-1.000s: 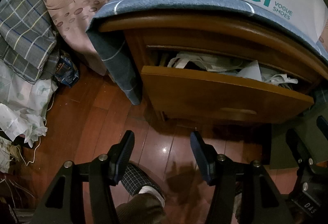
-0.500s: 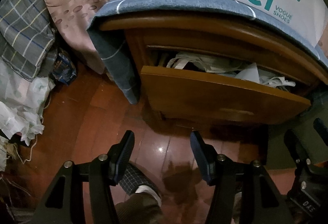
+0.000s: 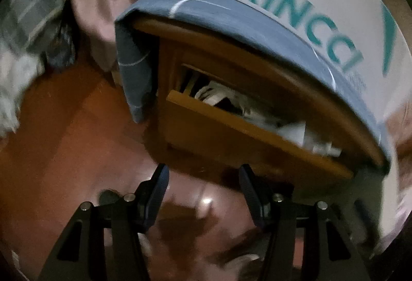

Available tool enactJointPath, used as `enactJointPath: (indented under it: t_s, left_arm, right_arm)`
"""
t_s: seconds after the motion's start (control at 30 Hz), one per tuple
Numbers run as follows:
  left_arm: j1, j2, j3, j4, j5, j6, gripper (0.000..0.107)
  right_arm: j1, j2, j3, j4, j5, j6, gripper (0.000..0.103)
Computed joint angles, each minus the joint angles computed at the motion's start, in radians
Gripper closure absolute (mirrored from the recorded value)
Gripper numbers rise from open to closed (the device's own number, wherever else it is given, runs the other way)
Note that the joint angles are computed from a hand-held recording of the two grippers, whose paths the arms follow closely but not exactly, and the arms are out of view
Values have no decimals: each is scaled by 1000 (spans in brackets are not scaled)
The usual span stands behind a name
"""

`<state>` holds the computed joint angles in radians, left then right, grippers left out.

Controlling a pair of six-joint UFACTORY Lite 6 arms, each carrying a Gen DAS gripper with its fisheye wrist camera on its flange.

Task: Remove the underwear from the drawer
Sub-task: 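Hook the drawer front with the left gripper and pull it open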

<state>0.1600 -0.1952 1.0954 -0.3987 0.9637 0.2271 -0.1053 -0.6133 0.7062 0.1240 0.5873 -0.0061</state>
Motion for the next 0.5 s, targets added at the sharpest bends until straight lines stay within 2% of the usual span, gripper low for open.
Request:
enactJointPath:
  t_s: [0.07, 0.3, 0.4, 0.5]
  left_arm:
    - [19, 45, 14, -82, 3, -13, 45]
    - [-7, 172, -59, -307, -133, -79, 44]
    - [-69, 199, -76, -352, -216, -112, 42]
    - [-95, 223, -70, -398, -244, -128, 40]
  right_arm:
    - [-39, 3, 4, 50, 9, -48, 0]
    - [-108, 15, 12, 102, 25, -114, 0]
    - [-136, 28, 17, 144, 34, -160, 0]
    - [-201, 45, 22, 247, 58, -260, 0]
